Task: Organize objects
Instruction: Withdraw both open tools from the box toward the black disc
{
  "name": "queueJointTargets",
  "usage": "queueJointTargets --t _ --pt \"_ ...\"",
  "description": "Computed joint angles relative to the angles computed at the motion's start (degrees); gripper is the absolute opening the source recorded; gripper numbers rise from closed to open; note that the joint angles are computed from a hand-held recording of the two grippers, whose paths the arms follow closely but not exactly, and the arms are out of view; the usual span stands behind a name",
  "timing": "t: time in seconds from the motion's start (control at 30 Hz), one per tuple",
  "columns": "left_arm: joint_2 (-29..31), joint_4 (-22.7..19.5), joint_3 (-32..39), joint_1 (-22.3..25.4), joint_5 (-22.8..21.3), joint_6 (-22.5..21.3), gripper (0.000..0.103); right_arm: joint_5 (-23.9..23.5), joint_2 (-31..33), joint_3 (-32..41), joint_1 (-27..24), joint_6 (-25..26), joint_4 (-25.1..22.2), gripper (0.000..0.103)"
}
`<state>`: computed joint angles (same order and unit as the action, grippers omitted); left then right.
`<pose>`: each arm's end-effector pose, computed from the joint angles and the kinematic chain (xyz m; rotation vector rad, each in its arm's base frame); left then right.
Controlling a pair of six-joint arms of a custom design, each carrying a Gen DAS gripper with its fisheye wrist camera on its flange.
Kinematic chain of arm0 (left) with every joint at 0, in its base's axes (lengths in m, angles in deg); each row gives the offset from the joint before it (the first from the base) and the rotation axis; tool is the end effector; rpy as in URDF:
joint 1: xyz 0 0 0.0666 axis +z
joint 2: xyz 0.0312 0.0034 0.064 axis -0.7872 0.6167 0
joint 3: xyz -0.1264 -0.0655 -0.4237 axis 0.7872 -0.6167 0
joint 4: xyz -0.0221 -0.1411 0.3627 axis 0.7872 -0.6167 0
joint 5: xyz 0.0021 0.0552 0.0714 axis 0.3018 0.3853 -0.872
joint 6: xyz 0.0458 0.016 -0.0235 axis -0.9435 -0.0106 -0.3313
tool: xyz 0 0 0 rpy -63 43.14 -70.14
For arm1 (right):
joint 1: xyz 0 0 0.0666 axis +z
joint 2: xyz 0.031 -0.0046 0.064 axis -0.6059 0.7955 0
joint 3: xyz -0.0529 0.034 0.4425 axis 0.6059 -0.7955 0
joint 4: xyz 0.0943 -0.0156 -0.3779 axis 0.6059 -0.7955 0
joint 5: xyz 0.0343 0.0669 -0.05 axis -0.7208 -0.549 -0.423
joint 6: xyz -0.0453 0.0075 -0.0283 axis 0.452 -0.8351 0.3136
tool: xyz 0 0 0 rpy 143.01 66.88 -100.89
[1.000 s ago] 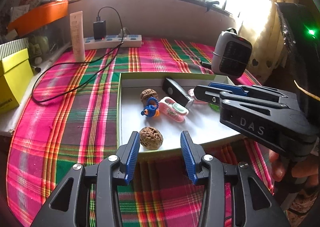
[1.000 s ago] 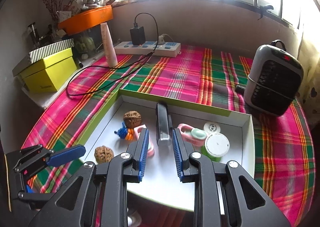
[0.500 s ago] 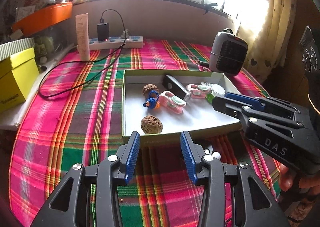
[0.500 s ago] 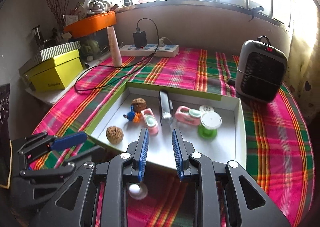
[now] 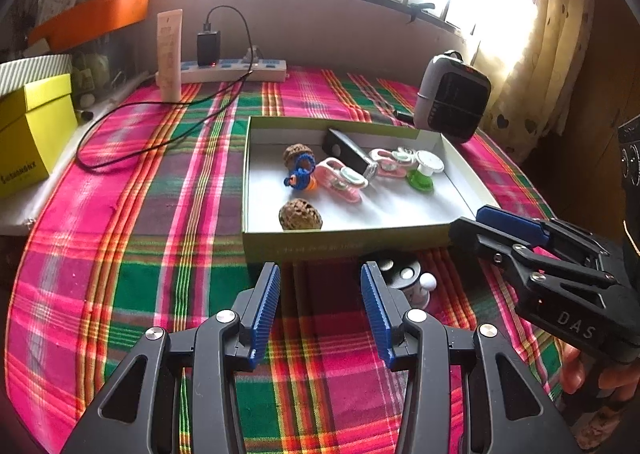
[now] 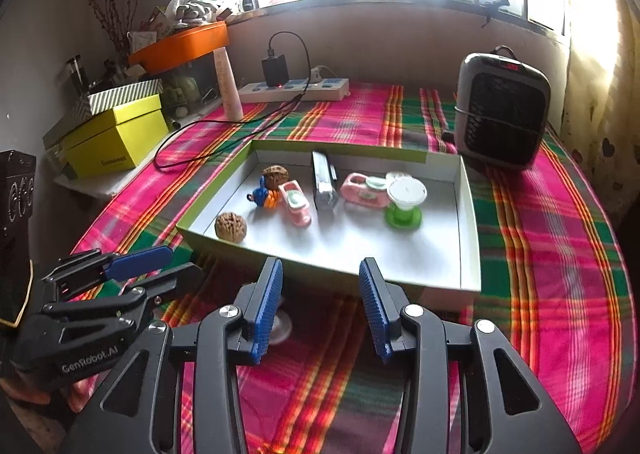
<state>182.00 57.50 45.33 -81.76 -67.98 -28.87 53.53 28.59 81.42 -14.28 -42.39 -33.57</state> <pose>0.5046 -0.2756 0.2892 -0.3072 2.3516 -0.1186 0.5770 0.2554 0.2758 -0.7429 2.2592 0.4717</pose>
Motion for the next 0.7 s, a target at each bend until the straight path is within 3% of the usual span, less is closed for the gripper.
queueJointTargets --t 0.7 --pt "0.0 0.4 -1.5 -0.1 1.1 2.1 0.041 -2.2 1.1 -1.4 1.2 4.4 -3.7 0.042"
